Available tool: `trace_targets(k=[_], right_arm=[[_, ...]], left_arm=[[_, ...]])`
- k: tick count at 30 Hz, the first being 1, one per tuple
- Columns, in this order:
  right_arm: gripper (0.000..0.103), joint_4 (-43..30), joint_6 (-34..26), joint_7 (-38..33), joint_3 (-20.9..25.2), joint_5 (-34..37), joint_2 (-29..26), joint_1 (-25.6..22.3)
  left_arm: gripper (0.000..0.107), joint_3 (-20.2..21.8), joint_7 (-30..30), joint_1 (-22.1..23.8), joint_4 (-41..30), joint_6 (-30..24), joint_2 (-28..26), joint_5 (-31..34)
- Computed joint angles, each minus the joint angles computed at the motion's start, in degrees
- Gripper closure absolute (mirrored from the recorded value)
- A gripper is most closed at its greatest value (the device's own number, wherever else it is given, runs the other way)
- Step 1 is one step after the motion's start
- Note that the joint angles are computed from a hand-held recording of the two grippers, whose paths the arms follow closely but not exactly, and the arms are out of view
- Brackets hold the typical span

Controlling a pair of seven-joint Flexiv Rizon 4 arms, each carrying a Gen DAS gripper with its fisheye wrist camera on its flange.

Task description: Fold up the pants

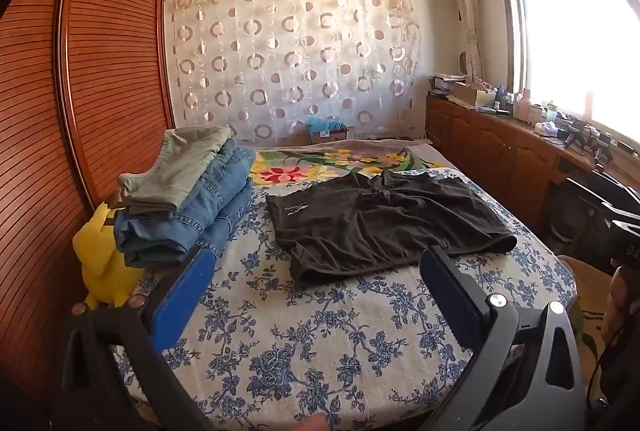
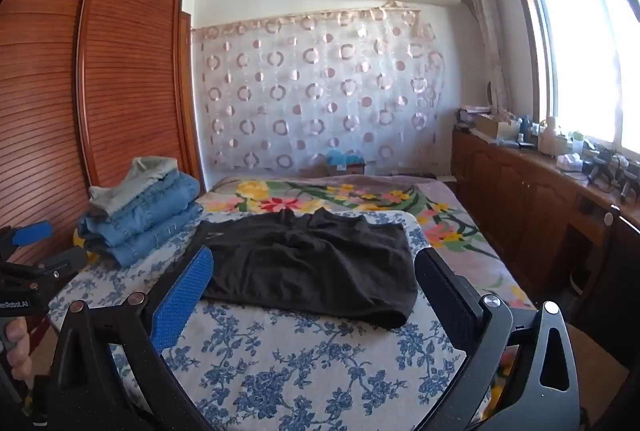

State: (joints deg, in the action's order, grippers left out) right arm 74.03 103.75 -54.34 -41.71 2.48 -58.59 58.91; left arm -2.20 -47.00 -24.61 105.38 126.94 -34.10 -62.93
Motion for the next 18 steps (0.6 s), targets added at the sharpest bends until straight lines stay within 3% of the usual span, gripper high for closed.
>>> trace_targets(k=[8, 9, 18], right_arm=[[0.000, 0.44, 0.05, -0.25, 0.81, -0.35, 0.57, -0.19], [0.000, 0.54, 0.09, -0.34, 0.89, -0.36, 0.65, -0.15], [0.000, 0.65, -0.31, 0.15, 1.35, -0.80, 1.01, -0.40]], left_arm=[[0.004, -1.37, 1.10, 0.51, -1.37, 0.69, -0.97, -0.82], [0.004, -0.77, -1.81, 0.82, 0.49, 0.74, 0.05, 1.83], [0.004, -0.09, -2.20, 0.29, 0.65, 0.20, 0.46, 1.81]])
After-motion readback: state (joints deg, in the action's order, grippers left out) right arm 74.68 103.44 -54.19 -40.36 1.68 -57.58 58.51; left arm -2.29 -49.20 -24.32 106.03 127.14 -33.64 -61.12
